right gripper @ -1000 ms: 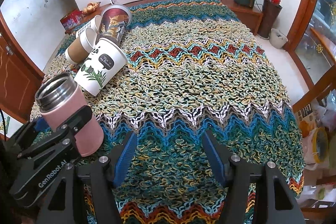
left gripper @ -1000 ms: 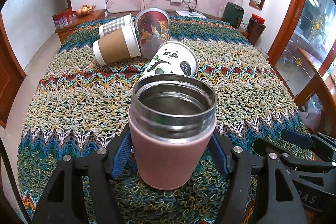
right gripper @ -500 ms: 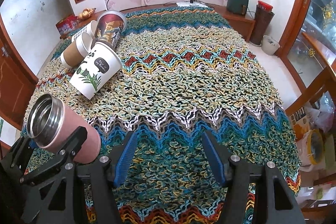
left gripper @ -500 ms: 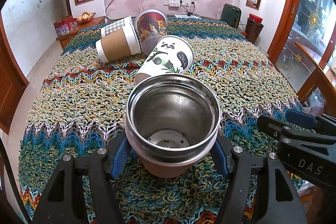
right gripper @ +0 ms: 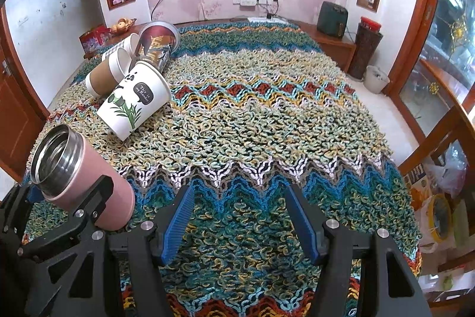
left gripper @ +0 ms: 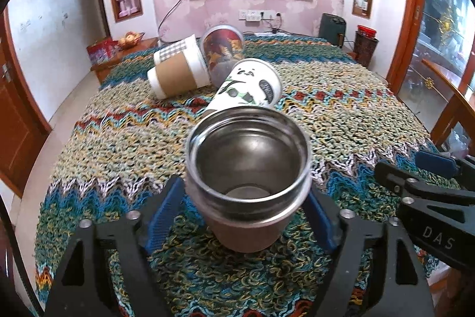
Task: Flip cup upright
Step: 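Lower the pink tumbler upright onto the blanket with the right gripper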
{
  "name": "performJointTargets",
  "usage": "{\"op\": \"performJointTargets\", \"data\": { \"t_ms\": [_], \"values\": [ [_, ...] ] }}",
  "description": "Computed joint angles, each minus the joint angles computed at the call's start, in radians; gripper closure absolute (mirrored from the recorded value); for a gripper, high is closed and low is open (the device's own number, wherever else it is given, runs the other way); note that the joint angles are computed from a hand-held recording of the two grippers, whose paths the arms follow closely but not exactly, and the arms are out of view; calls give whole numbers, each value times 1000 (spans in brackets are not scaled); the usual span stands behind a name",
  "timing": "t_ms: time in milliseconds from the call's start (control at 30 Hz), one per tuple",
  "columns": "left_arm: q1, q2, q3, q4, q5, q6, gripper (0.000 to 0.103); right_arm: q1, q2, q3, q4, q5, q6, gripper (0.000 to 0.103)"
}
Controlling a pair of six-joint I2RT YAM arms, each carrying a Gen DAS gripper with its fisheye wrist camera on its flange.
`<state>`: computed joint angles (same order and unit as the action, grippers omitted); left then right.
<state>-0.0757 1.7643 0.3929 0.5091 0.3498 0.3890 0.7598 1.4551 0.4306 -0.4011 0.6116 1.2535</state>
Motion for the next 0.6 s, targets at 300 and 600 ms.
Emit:
{"op": "performJointTargets", "data": {
  "t_ms": [300, 600],
  "values": [
    [27, -40, 49, -181, -28, -10, 4, 30, -29, 6, -44, 10, 42, 38],
    [38, -106, 156, -504, -88, -26, 4, 28, -90, 64, -166, -18, 56, 38]
  ]
}}
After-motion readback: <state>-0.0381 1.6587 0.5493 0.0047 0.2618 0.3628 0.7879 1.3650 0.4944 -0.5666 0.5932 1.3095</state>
